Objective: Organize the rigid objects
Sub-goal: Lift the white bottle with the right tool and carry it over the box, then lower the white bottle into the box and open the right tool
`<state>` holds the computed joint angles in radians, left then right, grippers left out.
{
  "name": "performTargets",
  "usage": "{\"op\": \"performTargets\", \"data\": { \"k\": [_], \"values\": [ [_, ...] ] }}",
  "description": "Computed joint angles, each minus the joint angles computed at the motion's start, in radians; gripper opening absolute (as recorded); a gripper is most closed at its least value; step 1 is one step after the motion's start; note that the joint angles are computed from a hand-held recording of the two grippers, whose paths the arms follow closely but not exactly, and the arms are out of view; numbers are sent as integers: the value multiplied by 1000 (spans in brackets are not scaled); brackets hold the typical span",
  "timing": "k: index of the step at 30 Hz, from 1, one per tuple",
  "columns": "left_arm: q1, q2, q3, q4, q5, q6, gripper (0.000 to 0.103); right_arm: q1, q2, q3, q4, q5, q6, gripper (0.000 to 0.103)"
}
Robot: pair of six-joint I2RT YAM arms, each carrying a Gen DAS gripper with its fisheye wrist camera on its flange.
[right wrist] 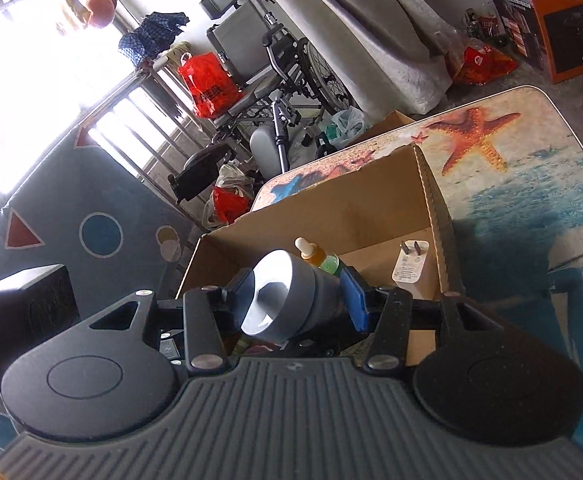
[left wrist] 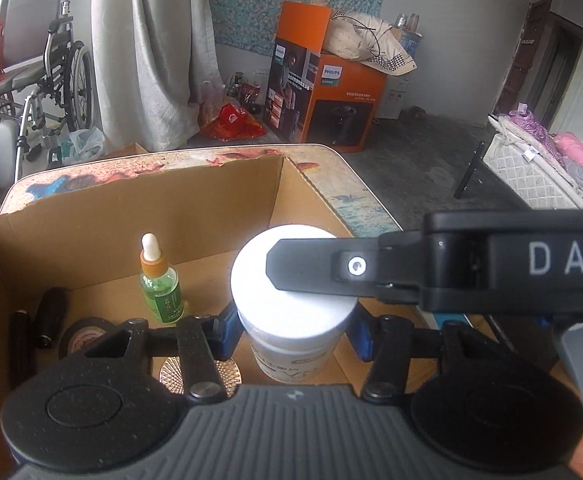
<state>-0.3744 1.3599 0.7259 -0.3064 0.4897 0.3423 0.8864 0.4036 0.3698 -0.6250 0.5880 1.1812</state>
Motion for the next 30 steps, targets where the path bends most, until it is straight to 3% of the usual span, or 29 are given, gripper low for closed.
{"op": "performTargets", "data": {
  "k": [5, 8, 17, 25, 30],
  "values": [
    [-24, 85, 22, 19, -31, -11, 54, -219, 38, -110, 173, -193, -124, 48],
    [-39, 108, 33, 19, -45, -19, 54, -299, 64, -141, 236, -255, -178, 46],
    [-85, 122, 49, 14, -89, -27, 54, -336, 68, -152, 268, -270, -250, 48],
    [-135, 107, 47, 36, -144, -68, 66, -279, -28, -153, 194, -213, -205, 55],
    [-148, 82, 28, 51, -156, -62, 65, -240, -108, -153, 127, -161, -169, 58]
  ]
}}
